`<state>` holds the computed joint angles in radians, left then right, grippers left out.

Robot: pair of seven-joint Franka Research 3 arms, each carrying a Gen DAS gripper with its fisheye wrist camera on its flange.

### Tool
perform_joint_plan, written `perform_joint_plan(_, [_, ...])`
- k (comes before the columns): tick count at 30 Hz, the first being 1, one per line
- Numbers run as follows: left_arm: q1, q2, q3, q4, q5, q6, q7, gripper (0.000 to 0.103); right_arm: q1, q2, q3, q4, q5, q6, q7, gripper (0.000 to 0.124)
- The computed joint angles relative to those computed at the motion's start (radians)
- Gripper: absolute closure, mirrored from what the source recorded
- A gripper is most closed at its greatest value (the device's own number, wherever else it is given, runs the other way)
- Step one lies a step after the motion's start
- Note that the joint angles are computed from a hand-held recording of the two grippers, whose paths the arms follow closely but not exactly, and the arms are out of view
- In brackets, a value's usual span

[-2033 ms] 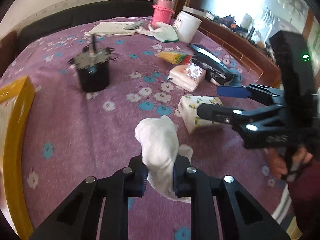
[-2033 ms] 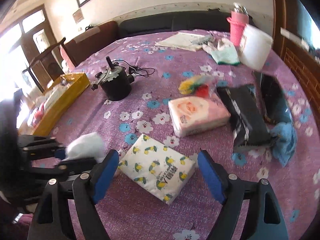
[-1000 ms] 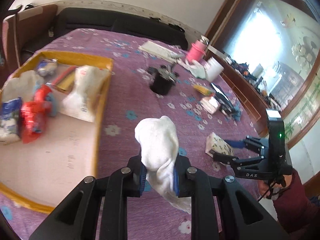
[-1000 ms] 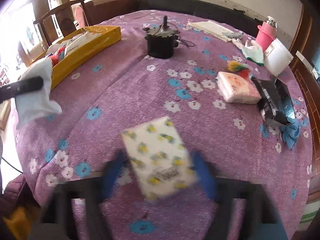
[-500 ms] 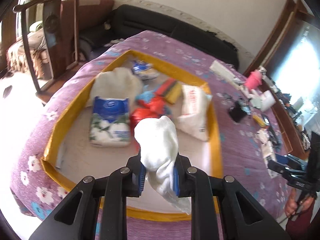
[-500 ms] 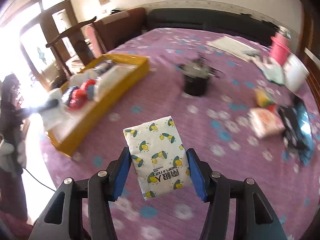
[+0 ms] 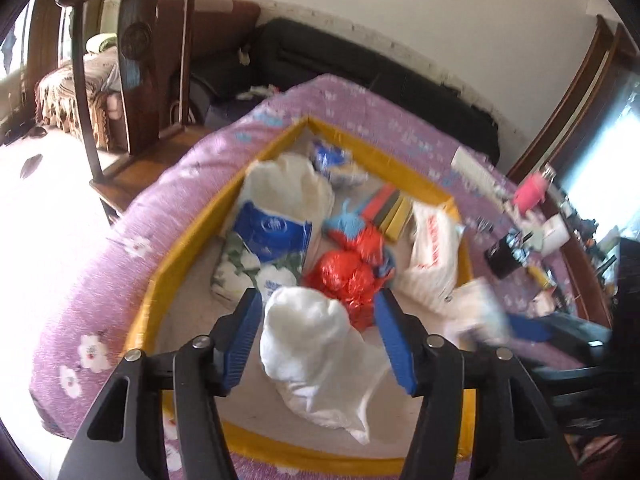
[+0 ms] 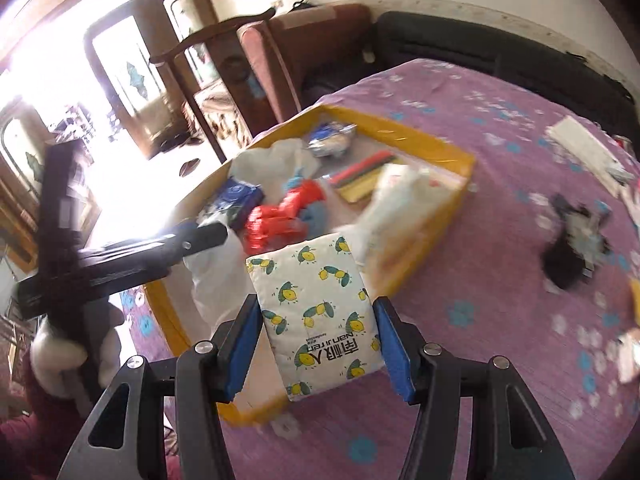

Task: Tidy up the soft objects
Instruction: 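Drop white cloth into yellow box with left gripper while right drops lemon-print pack, then move left gripper to pink rose tissue pack while right moves to black snack bag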

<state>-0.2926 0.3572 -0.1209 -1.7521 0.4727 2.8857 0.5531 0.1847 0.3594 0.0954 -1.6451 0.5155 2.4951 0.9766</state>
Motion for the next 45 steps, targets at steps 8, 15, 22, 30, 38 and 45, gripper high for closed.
perform_joint_plan(8, [-0.088, -0.123, 0.137, -0.101, 0.349, 0.037, -0.354, 0.03, 0.048, 0.07, -0.007, 0.057, -0.092, 0.026, 0.063, 0.067])
perform_joint_plan(15, [-0.022, -0.134, 0.057, -0.11, 0.383, 0.002, -0.382, 0.029, 0.033, 0.047, 0.013, 0.012, -0.078, 0.077, 0.029, 0.066])
perform_joint_plan(22, [-0.011, -0.12, 0.013, -0.082, 0.36, -0.03, -0.345, 0.028, -0.01, -0.033, 0.033, -0.077, 0.047, 0.156, -0.059, 0.055])
perform_joint_plan(30, [-0.058, -0.06, -0.017, 0.017, 0.337, -0.063, -0.244, 0.022, -0.059, -0.087, 0.004, -0.161, 0.154, 0.179, -0.1, 0.053])
perform_joint_plan(38, [-0.133, 0.066, -0.054, 0.198, 0.213, -0.147, -0.023, 0.021, -0.131, -0.126, -0.054, -0.242, 0.219, 0.204, -0.101, 0.052])
perform_joint_plan(45, [-0.187, 0.182, -0.068, 0.357, 0.101, -0.209, 0.134, 0.021, -0.218, -0.141, -0.104, -0.276, 0.276, 0.306, -0.091, 0.051])
